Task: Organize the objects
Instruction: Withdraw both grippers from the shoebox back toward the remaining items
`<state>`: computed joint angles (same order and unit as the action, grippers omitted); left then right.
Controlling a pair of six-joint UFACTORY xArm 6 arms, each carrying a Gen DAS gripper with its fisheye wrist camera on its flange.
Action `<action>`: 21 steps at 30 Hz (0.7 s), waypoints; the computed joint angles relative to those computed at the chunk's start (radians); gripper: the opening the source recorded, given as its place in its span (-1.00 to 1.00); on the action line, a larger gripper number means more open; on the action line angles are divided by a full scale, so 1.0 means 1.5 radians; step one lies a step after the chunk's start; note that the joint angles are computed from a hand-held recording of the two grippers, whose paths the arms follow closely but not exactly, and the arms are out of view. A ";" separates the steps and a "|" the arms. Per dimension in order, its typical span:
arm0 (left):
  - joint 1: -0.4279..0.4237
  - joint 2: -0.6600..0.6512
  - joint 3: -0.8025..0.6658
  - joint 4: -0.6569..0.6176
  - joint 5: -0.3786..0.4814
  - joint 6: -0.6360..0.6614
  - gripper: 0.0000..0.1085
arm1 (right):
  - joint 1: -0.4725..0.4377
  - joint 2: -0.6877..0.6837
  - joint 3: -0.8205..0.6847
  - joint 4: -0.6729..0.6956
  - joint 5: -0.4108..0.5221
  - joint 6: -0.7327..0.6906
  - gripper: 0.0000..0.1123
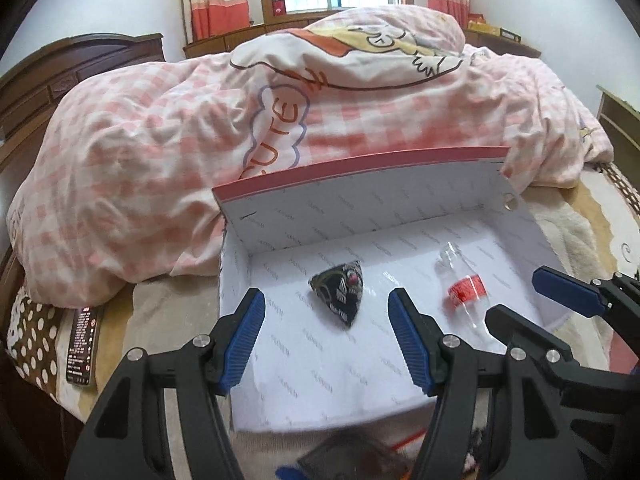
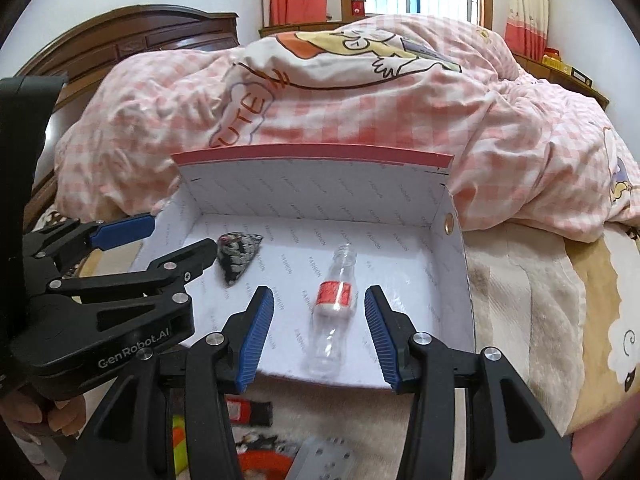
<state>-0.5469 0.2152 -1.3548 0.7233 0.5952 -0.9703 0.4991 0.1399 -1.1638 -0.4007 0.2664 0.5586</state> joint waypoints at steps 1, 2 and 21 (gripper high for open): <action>-0.005 -0.004 0.004 0.005 0.001 -0.007 0.19 | 0.002 -0.010 0.011 -0.002 -0.006 0.004 -0.13; -0.011 -0.019 0.021 0.014 0.000 -0.019 0.19 | 0.003 -0.021 0.024 -0.006 -0.012 0.010 -0.13; -0.033 -0.222 0.300 0.084 -0.082 -0.182 0.19 | 0.022 -0.211 0.284 -0.127 -0.115 0.178 0.03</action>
<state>-0.5971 -0.1180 -0.9046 0.8496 0.4719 -1.2427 0.5317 -0.1766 -0.7373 -0.5919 0.0936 0.8257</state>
